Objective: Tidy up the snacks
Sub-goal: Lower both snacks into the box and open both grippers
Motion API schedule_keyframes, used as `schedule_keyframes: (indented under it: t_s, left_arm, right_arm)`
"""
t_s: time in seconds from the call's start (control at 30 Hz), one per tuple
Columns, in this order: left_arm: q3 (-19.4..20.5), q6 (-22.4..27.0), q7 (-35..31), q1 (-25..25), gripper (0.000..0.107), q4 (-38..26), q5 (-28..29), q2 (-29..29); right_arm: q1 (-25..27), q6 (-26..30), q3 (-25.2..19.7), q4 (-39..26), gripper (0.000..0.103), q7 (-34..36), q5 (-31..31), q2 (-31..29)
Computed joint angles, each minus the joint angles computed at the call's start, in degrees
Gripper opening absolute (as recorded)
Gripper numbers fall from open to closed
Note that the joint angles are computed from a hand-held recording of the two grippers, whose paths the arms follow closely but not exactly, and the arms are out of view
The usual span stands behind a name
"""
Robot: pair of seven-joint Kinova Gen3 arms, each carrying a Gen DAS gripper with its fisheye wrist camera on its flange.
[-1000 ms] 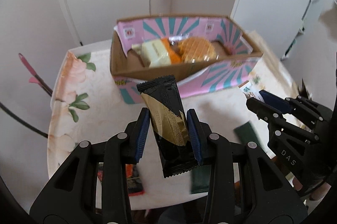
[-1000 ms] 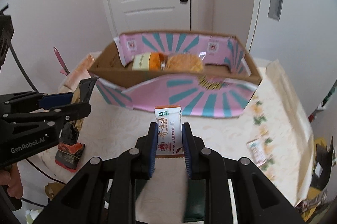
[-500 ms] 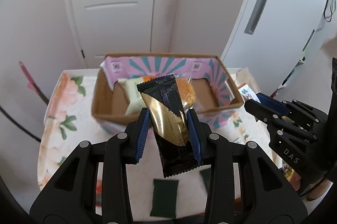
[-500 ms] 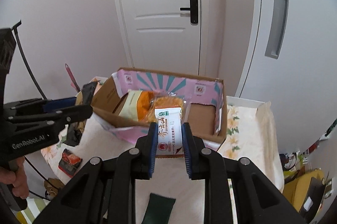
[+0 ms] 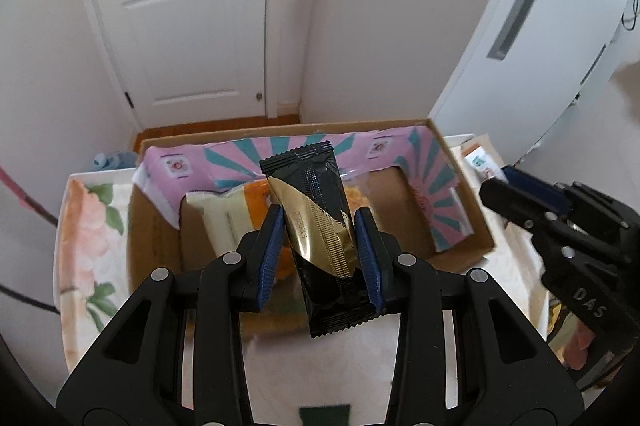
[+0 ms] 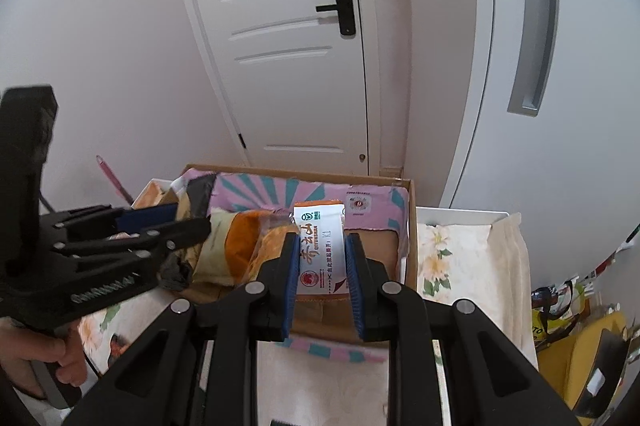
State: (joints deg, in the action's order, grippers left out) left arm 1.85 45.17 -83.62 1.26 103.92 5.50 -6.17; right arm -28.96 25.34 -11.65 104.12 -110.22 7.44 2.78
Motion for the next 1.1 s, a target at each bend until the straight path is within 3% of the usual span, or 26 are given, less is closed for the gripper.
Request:
schedule_keyframes:
  t_s: [0.2, 0.23, 0.27, 0.33, 0.57, 1.03, 1.07, 1.1]
  left_arm:
    - [-2.0, -1.0, -5.4, -0.2, 0.036, -0.9, 2.7, 4.2]
    - [-0.7, -0.5, -4.5, -1.0, 0.049, -1.4, 1.0, 4.9]
    - [-0.4, -0.2, -3.4, -0.8, 0.078, -1.7, -0.6, 5.6]
    - [-0.3, -1.3, -2.2, -0.8, 0.103, -1.1, -2.1, 5.7]
    - [-1.7, -1.5, -4.5, -2.6, 0.103, 0.1, -0.1, 4.8]
    - [-2.9, -0.4, -4.6, -5.0, 0.103, 1.9, -1.6, 1.2]
    - [-2.9, -0.4, -4.4, -5.1, 0.103, 2.0, -1.7, 0.8]
    - [-3.0, -0.3, -4.3, -5.2, 0.103, 2.2, -1.8, 0.3]
  right_arm:
    - [-0.3, 1.9, 0.9, -4.1, 0.021, 0.2, -0.6, 4.7]
    - [-0.5, 2.3, 1.1, -4.8, 0.021, 0.2, -0.8, 5.5]
    - [-0.6, 2.5, 1.3, -5.2, 0.021, 0.3, -0.9, 6.0]
    - [-0.9, 3.2, 1.7, -6.3, 0.021, 0.3, -1.1, 7.3]
    - [-0.7, 5.5, 2.0, -9.1, 0.021, 1.8, -3.4, 10.2]
    - [1.1, 9.6, -0.5, -16.8, 0.021, 10.0, -12.1, 15.9]
    - [0.9, 10.2, -0.5, -17.6, 0.024, 10.3, -12.7, 16.4]
    - [1.0, 10.5, -0.6, -18.1, 0.04, 10.8, -13.4, 16.8]
